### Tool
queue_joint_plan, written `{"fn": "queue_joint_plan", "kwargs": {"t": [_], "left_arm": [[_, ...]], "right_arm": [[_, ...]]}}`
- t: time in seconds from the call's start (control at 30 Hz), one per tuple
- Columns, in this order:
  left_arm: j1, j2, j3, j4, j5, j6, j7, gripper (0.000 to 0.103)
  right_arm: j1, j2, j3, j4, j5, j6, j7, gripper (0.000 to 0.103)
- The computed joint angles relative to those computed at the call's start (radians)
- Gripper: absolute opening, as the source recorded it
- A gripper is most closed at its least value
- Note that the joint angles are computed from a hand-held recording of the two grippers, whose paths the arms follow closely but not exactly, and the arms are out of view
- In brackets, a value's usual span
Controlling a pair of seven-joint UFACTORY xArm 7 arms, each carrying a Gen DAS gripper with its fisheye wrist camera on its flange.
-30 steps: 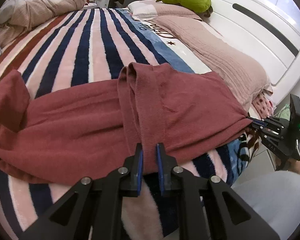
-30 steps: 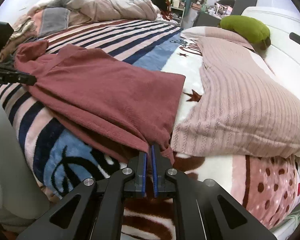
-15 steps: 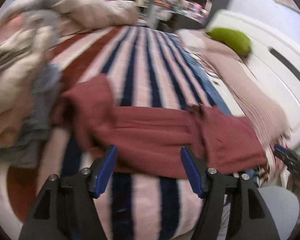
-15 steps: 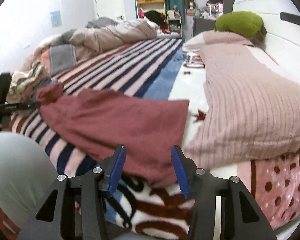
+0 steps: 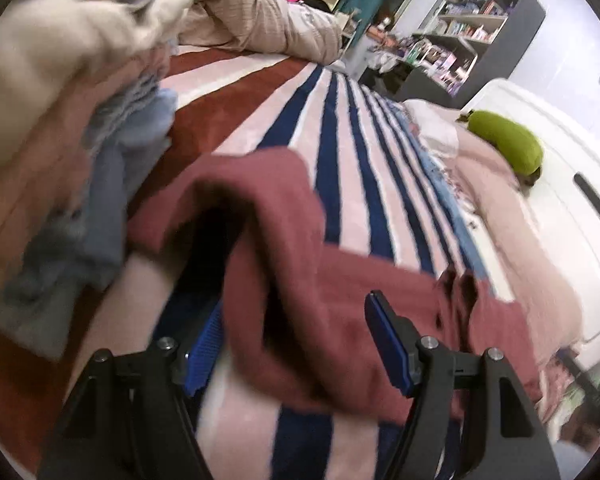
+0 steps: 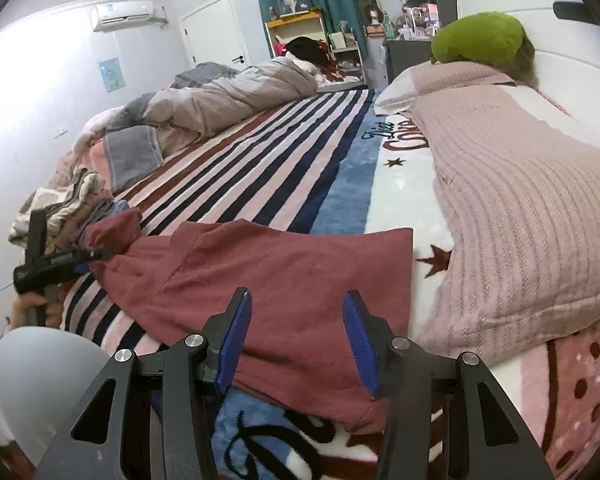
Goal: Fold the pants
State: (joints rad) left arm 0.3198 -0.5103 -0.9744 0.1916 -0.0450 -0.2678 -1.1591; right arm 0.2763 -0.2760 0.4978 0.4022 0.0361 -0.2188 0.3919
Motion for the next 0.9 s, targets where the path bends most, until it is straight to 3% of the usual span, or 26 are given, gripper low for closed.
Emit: {"fn": "queue_joint_plan", "kwargs": {"t": [0.07,0.13,0.17,0.23,0.3,0.43,0.67,0.77,0.9], "left_arm": [[0.061,0.015,-0.032,0.018,0.0,-0.026,0.016,0.066],[0.134,-0.02,-0.092,0.047,-0.01,0.026,0.014,0.063],[0.161,-0.042,-0.115,0.061,-0.003,0.057,0.0,0.057],[0.199,-0.043,-0.126,0.082,0.03,0.067,-0.008,0.019],[0.21,-0.032,-0.116,0.099,0.067,0.065,-0.009,0.01],[0.181,-0.111,-0.093,0.123,0.125,0.103,-0.02,0.008],[0.117,-0.13,-0.015,0.232,0.212,0.133,0.03,0.008],[0.122,-0.102,-0.026,0.309,0.246,0.144,0.069,0.008],[0.202,-0.019,-0.129,0.438,0.29,0.141,0.124,0.008]], "right_arm": [[-0.035,0.004,0.037,0.009,0.007,0.014,0.001,0.042],[-0.067,0.011,0.068,0.016,0.011,0.017,0.009,0.042],[-0.068,0.014,0.068,0.017,0.01,0.014,0.013,0.042],[-0.078,0.024,0.074,0.02,0.015,0.003,0.021,0.042],[-0.082,0.031,0.077,0.022,0.023,-0.009,0.022,0.042],[-0.062,0.045,0.055,0.02,0.046,-0.037,0.005,0.042],[0.046,0.042,-0.064,-0.012,0.063,-0.095,-0.019,0.043],[0.081,0.024,-0.103,-0.036,0.065,-0.115,-0.022,0.042],[0.115,-0.016,-0.144,-0.079,0.062,-0.139,-0.012,0.042]]}}
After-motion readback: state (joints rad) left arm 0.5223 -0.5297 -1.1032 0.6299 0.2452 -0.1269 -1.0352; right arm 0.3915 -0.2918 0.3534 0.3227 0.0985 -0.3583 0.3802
